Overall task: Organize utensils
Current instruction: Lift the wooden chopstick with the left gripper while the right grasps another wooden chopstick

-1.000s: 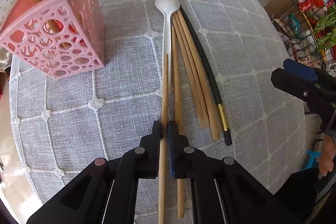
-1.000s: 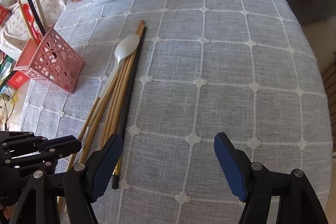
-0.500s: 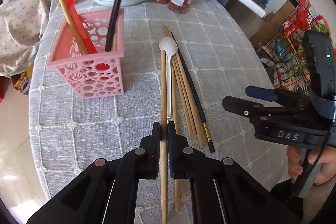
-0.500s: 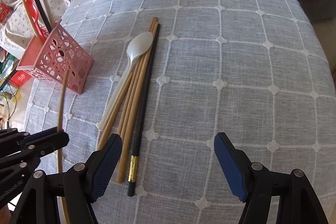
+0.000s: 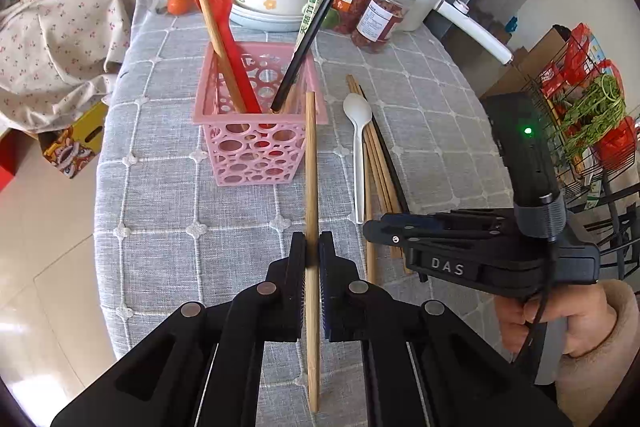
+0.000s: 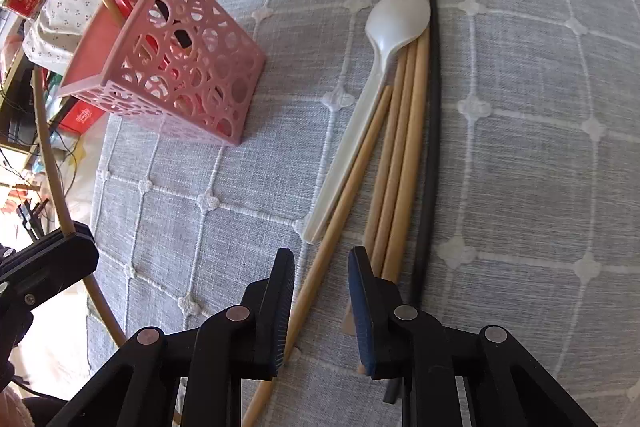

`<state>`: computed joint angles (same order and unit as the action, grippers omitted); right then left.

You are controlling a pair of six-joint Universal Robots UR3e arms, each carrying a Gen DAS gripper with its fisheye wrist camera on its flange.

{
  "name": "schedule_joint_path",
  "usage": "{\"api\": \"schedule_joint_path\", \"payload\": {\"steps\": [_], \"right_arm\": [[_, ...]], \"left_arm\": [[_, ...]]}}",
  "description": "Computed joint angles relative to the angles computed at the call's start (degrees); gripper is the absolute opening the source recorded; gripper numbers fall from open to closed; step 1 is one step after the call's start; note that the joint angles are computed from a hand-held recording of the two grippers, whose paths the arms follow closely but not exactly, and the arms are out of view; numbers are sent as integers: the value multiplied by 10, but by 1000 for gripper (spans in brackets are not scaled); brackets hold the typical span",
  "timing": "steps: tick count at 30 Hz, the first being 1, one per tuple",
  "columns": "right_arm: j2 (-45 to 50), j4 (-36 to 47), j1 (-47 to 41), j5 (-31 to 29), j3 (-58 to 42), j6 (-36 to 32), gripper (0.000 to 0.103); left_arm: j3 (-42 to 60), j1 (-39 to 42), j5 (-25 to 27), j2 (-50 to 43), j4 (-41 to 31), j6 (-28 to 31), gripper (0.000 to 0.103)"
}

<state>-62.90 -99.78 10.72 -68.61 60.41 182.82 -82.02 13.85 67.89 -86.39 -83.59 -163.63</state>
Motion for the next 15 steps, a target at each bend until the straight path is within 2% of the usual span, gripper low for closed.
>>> {"api": "schedule_joint_path", "payload": {"steps": [4,7,9,15], "right_arm": [[25,12,16,-19,-26,5,21],[48,52,31,-62,-77,3,9],[58,74,40,-91,-103,3,8],[92,76,49,-109,-154,12,7]], "left_arm": [[-3,-4,-2,-4,8,-6,6],[-5,-1,-4,0,3,-3,6],[-5,0,-4,1,2,-1,6],[-5,-3,2,3,6,-2,6]]}}
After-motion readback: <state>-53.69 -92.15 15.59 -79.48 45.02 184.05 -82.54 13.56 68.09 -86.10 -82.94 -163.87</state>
